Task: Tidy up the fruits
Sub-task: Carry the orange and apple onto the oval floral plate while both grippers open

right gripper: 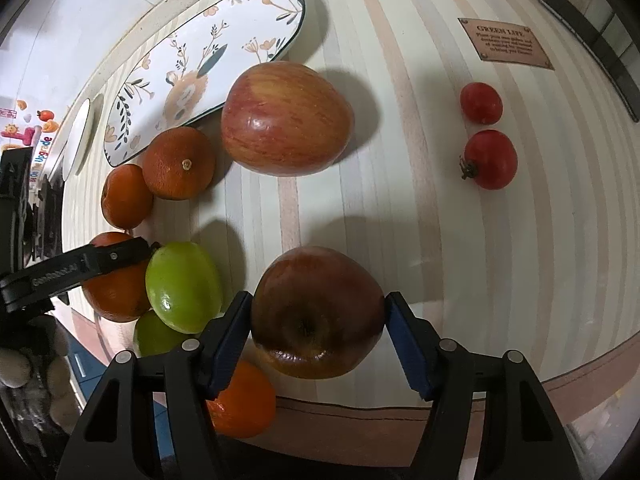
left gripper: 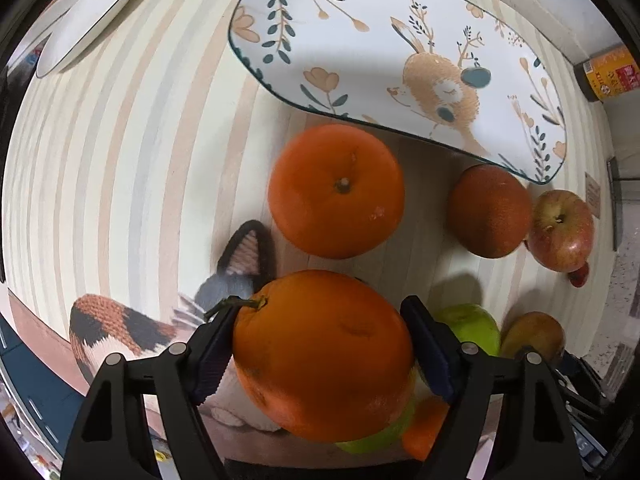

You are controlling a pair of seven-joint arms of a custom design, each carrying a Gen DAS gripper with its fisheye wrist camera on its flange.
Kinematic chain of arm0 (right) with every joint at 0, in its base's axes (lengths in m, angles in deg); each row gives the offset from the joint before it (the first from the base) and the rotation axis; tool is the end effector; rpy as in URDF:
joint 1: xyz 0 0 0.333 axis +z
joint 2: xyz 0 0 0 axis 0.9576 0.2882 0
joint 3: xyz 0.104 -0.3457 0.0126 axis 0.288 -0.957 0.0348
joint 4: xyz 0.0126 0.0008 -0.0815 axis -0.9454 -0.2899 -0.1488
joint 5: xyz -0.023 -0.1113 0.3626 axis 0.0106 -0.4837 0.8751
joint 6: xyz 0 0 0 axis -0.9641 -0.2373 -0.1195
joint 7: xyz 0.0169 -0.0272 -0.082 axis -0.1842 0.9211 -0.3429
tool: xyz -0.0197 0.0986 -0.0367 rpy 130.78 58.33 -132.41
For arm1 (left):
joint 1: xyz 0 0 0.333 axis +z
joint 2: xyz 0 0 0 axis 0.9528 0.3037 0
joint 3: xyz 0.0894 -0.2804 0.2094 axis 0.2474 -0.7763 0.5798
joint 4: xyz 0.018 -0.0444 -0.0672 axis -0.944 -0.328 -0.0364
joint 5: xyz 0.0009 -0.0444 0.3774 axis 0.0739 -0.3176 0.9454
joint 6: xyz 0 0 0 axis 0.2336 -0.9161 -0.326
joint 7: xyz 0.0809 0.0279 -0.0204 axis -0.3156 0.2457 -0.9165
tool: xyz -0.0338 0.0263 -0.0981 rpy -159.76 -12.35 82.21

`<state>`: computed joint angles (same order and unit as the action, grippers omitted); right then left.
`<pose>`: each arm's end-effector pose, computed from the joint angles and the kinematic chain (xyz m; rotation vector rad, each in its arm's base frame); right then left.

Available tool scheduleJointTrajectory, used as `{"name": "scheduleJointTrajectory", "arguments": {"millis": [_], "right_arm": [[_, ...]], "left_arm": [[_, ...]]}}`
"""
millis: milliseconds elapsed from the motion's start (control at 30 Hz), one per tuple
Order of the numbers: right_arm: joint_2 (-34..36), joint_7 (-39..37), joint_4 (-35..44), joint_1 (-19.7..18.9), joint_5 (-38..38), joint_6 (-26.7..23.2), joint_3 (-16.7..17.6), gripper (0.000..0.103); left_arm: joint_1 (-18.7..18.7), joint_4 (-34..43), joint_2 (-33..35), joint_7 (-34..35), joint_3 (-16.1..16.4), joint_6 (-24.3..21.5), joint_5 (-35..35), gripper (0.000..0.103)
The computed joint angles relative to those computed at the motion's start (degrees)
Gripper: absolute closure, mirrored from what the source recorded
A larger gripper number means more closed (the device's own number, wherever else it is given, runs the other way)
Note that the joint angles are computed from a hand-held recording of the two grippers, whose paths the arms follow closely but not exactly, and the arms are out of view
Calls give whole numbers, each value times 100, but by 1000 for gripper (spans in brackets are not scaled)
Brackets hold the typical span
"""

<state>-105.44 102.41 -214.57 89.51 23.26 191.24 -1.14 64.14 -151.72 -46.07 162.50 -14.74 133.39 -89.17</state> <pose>0.3625 0.1513 0.4014 -1.2870 2.5841 0.1760 0.5285 -0.1960 0.4220 1.6636 -2.5021 -0.0294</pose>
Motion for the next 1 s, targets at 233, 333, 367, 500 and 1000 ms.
{"name": "scheduleJointTrajectory", "arguments": {"millis": [233,333,367,500,1000], "right_arm": [[-346,47,46,-93,-76,-154,-33,34],[-377,34,130,-227,-279,-339,-33,34],[-378,18,140,-243,-263,-369,-57,34],[-574,-115,218,-288,-120,-371,-161,34],[1979,-1455,3048,-817,-1384,-1045,-590,34]], "left_arm": [[205,371,-299,532,104,-716,-503,25],[129,409,-283,588,88,-638,-278,25],[108,445,-243,525,89,-692,-207,25],[207,721,-167,591,120,-926,-582,25],[-509,4468,2400,-50,-102,-1653,469,25]]}}
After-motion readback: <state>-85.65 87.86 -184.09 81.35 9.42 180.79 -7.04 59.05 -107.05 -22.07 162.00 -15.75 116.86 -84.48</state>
